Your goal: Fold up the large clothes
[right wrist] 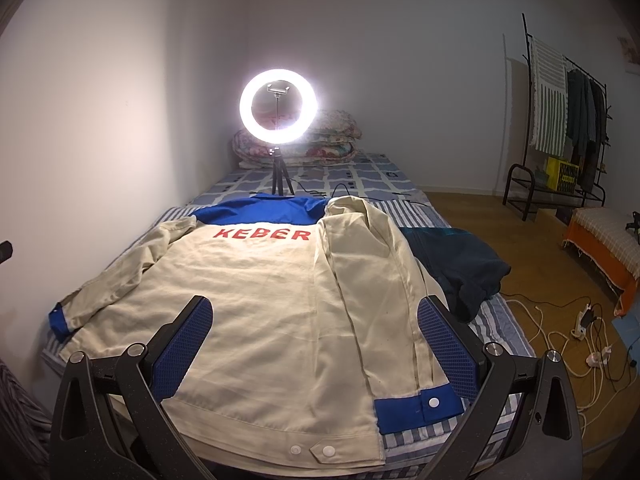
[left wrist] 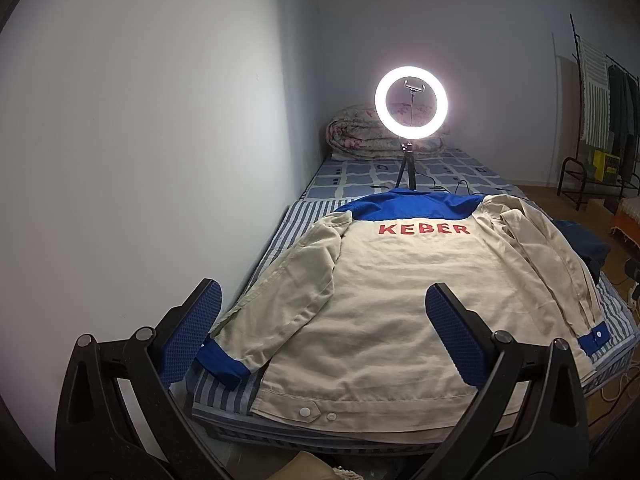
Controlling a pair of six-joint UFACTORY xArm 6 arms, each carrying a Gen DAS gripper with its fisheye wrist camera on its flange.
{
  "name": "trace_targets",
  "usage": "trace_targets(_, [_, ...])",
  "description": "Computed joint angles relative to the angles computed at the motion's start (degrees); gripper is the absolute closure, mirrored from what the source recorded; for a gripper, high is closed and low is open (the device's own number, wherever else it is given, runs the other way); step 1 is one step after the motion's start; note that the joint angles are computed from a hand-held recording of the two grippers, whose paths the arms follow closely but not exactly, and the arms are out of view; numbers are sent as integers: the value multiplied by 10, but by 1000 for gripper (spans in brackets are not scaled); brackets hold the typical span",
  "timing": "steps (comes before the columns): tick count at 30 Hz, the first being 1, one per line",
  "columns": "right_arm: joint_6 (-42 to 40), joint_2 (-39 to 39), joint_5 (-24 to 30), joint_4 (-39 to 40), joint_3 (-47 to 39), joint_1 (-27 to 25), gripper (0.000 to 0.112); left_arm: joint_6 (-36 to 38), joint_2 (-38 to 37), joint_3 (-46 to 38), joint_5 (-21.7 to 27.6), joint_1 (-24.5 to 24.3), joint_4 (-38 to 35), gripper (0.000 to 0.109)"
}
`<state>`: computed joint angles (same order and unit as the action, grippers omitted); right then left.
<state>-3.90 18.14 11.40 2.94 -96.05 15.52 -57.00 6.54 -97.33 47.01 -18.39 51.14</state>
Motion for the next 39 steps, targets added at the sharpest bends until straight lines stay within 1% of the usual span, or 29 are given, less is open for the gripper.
trace_targets(10, [6,1,1,-5,-2,0,10,0,-1,1,0,0,2,6])
trace_targets(22, [33,6,3,-33,-4,-3,10,5,0,0,1,1,-1,6])
trace_targets(28, [73,3,11,-72,-8,-5,10,8,1,-1,0,5,-2,6])
trace_targets(30, [73,2,12,-69,-7,-6,10,9,1,-1,1,3,-3,6])
trace_targets(36, [104,1,14,-102,-9,-7,10,11,0,0,-1,4,-4,6])
trace_targets(39, [132,4,17,-135,-13,-8,10,10,-1,1,0,3,-3,6])
